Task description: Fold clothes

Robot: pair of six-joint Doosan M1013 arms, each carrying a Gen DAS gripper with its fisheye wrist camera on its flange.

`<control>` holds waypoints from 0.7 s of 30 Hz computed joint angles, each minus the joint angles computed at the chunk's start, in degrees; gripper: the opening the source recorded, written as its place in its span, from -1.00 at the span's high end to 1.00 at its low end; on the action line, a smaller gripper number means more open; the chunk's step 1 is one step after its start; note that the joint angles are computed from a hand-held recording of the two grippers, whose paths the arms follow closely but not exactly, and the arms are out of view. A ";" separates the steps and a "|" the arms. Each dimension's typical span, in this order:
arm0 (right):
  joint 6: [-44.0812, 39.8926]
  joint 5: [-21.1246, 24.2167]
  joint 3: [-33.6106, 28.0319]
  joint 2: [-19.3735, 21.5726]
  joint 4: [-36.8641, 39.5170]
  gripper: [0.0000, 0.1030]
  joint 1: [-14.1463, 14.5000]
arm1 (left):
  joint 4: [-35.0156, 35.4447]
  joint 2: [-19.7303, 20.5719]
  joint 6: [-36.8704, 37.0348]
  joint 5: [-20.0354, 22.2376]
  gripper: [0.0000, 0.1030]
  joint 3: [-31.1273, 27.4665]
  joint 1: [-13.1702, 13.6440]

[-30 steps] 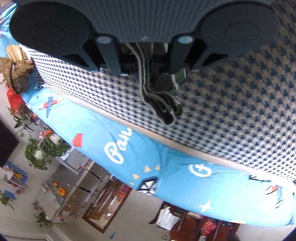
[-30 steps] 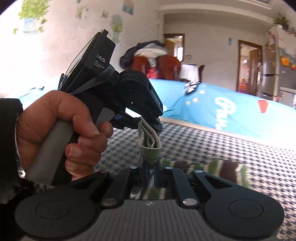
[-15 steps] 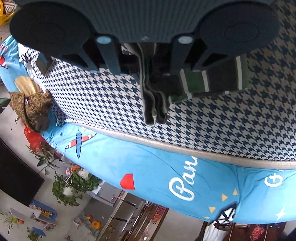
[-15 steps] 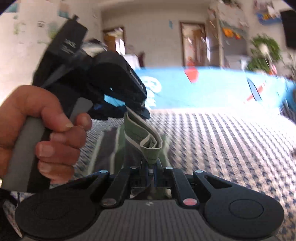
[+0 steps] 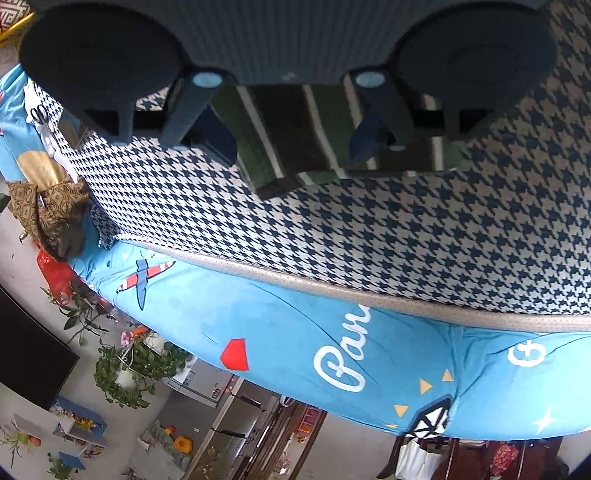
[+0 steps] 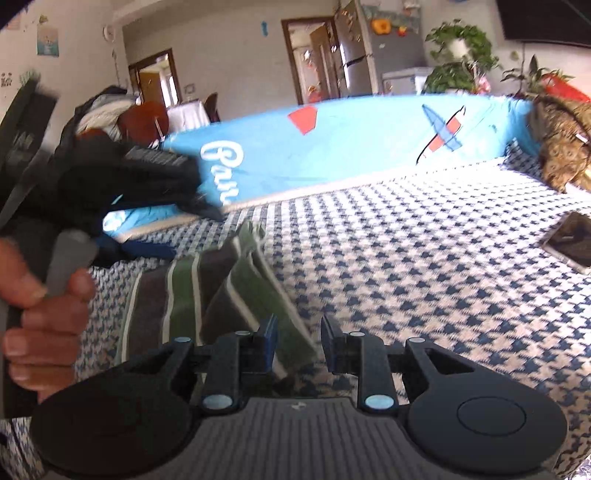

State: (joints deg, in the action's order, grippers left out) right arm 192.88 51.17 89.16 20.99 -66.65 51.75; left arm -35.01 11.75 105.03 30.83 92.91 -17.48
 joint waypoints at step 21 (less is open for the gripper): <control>-5.99 -12.74 -1.71 3.10 0.87 0.45 -5.18 | 22.39 2.66 -23.05 -1.04 -0.50 0.42 1.62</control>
State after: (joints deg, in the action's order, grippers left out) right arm 186.89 38.43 87.44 24.09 -65.78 46.57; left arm -12.62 14.41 81.98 29.78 93.32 -15.86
